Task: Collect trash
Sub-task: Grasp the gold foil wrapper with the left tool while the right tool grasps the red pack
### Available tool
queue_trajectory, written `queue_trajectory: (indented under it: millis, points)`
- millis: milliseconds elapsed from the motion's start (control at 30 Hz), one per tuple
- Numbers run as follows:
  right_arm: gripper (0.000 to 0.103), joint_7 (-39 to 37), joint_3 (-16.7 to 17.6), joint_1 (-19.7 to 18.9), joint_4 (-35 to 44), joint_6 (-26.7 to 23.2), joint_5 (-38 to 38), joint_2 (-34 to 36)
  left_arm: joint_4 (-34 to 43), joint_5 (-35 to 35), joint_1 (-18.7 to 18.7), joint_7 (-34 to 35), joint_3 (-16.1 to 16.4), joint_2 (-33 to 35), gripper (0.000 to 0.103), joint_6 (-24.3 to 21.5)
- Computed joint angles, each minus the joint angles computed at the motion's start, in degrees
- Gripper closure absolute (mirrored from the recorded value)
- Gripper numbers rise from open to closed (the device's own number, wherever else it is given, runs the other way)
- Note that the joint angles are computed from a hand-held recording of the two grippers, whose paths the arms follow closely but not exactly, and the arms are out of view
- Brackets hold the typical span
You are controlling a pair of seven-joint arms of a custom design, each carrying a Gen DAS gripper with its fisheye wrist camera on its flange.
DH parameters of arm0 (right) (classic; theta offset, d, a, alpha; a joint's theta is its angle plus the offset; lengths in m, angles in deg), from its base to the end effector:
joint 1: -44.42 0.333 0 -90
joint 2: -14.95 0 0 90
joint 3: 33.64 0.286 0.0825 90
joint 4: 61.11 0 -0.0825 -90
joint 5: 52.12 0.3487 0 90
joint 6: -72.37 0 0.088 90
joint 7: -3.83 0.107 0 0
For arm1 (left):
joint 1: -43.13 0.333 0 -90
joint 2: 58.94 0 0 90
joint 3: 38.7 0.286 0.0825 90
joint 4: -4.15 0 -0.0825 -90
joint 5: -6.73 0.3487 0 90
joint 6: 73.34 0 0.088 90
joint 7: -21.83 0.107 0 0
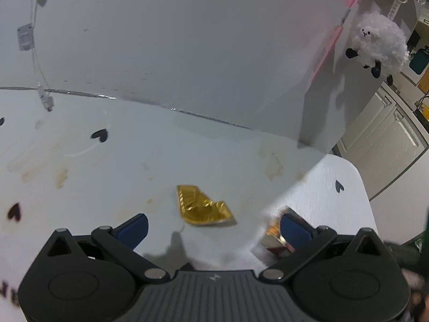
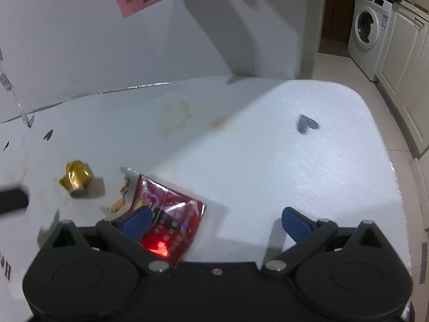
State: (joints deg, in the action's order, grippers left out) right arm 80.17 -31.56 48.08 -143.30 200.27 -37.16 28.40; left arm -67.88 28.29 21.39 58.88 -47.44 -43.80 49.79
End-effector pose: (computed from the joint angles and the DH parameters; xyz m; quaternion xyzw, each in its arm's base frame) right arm 0.6298 0.0683 0.5975 -0.7480 0.5908 -0.1258 0.2749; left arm 0.5600 -0.2932 0.6561 -0.7570 0.5544 -0.2953 0.1800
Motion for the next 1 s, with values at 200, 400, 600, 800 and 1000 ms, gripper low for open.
queue_trajectory:
  millis: [200,400,600,800,1000]
  points:
    - [0.0,-5.08,-1.11,-1.88,-6.26,-1.27,3.14,-5.16,5.65,2.19,-1.0,2.59,1.36,6.1,0.001,0.99]
    - [0.0,-7.6,-2.57,-2.17,-9.85,-3.57,5.62,-9.29,6.83,0.64,-0.63,8.1,2.49,9.26,0.006,3.62]
    - [0.0,-10.94,-3.55,-2.22,-10.48,-5.69,9.77,-10.51,2.79,-0.83,0.18,12.8,2.54,8.15,0.013,6.33]
    - [0.0,-15.28,-3.02,-1.59,-8.41,-7.61,10.44,-8.88,-3.36,-4.45,1.41,15.37,1.32,4.74,0.027,11.75]
    - [0.0,-20.46,-1.87,-0.98,-5.16,-9.6,9.85,-6.47,-9.24,-7.15,1.71,15.9,0.12,0.5,0.04,13.95]
